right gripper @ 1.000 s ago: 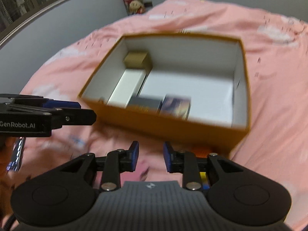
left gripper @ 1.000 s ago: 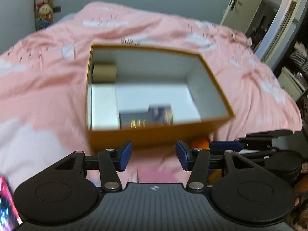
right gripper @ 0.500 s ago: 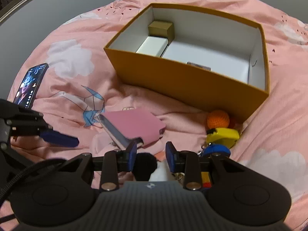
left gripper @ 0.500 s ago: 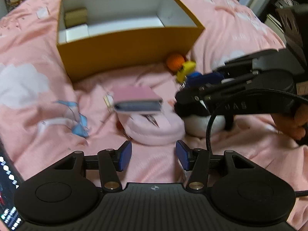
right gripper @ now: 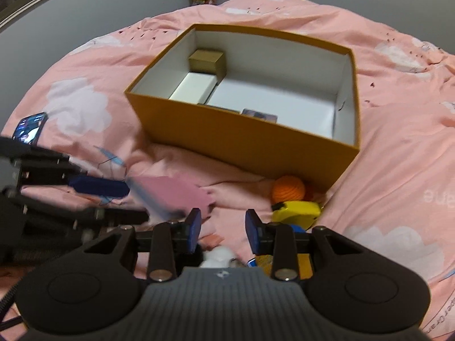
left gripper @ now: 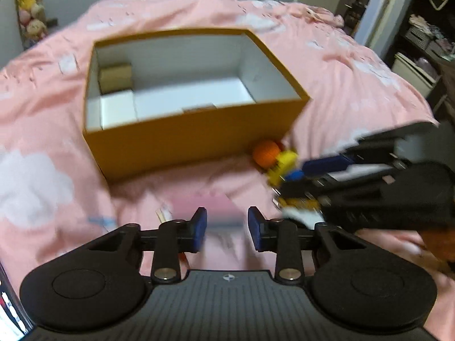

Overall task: Organize objects
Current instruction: 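Grasp the pink wallet with the right tool while the left tool reaches the pink backpack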

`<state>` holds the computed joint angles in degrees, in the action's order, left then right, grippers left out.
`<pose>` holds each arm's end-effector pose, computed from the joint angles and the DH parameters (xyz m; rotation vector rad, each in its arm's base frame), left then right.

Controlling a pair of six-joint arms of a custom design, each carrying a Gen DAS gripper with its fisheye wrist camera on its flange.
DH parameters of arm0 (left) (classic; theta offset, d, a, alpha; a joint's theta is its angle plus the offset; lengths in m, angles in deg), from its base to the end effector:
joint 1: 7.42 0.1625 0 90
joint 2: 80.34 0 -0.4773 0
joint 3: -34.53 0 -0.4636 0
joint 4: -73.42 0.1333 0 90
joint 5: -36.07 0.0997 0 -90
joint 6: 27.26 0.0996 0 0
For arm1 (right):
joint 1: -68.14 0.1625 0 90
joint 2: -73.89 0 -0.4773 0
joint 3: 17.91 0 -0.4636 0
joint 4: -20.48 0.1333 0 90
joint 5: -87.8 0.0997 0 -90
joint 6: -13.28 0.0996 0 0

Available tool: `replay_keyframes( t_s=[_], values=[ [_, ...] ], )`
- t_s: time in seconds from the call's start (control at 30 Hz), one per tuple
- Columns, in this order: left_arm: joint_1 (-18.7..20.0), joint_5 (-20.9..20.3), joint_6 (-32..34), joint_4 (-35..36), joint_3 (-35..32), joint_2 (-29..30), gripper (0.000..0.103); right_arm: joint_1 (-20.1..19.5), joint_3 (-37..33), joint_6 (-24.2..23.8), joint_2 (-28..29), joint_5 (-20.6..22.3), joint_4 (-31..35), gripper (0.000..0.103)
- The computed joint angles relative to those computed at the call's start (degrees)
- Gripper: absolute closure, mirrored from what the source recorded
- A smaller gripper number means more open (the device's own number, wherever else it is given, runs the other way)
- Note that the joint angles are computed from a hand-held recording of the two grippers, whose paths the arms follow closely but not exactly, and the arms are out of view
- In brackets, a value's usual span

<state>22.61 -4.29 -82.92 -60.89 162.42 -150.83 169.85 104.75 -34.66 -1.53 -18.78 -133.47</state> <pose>-0.3210 -0.4272 0.1364 0.2159 2.3757 -0.7868 0.2159 -0.5249 0.2213 1.3244 -2.4292 0.2608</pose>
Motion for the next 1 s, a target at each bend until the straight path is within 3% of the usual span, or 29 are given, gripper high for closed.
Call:
replay_keyframes(
  t_s=[0.13,0.33,0.63,0.9,1.0],
  values=[
    [2.0,1.4,3.1,-4.4,-0.9,1.8,0.066,-0.2,-0.2,0.2,0.3,0.0,-0.3,0.067],
    [2.3,1.6,3.9,-3.3,-1.7,2.3,0.067,-0.7,-1.2,0.0,-0.1,2.8,4.4,0.066],
    [0.4,-0.8,-5.0,6.1,-0.5,-2.0,0.067,0.4,-1.5,-4.7,-0.1,3.5,14.1,0.058],
    [-0.8,-2.2,-11.0,11.1,0.4,-3.7,0.064,1.7,0.1,-8.8,-0.4,1.4,13.0,0.054],
    [-1.2,-2.7,-12.4,12.3,0.8,-4.3,0.063,1.6,-0.3,-9.9,-1.2,3.0,15.5,0.054]
  ],
)
